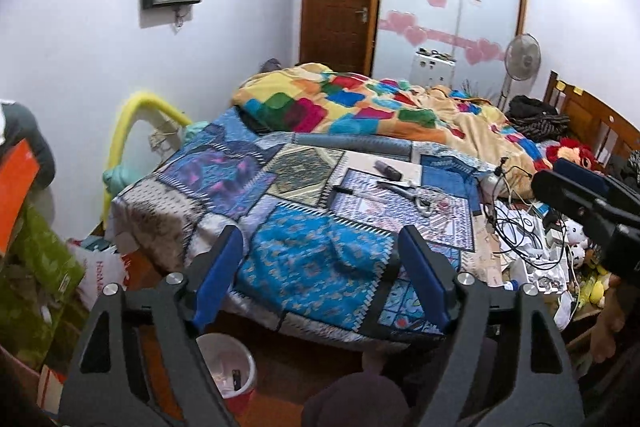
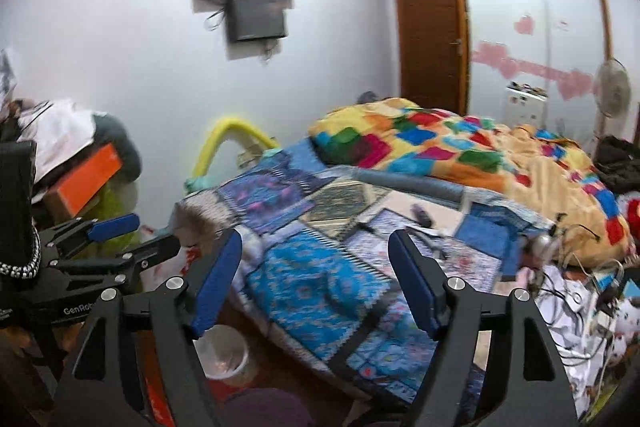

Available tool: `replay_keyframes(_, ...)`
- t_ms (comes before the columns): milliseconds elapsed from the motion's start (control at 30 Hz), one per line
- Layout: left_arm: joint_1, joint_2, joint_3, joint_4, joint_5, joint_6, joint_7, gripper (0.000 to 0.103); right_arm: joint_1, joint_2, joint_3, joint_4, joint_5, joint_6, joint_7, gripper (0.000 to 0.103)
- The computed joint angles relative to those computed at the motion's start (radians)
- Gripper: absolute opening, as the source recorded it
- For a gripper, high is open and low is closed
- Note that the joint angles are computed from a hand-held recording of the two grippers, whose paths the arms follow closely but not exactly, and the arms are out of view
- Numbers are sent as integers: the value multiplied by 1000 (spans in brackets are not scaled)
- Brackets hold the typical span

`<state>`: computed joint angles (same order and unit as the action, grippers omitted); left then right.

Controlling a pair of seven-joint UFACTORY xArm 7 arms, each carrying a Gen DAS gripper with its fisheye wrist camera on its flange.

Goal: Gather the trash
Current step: 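Move both tools back up over the bed toward the white earphone cable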

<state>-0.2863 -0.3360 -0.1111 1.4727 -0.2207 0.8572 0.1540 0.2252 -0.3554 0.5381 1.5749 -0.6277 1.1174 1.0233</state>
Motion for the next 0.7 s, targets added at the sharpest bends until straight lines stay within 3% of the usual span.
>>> replay_keyframes(400, -68, 251, -85, 195, 62, 25, -34, 80, -92, -189, -109, -198, 122, 33, -28, 73)
replay_keyframes(700, -134, 471, -104, 334, 104, 87, -52, 80, -133, -257, -223, -378, 270, -19, -78, 73)
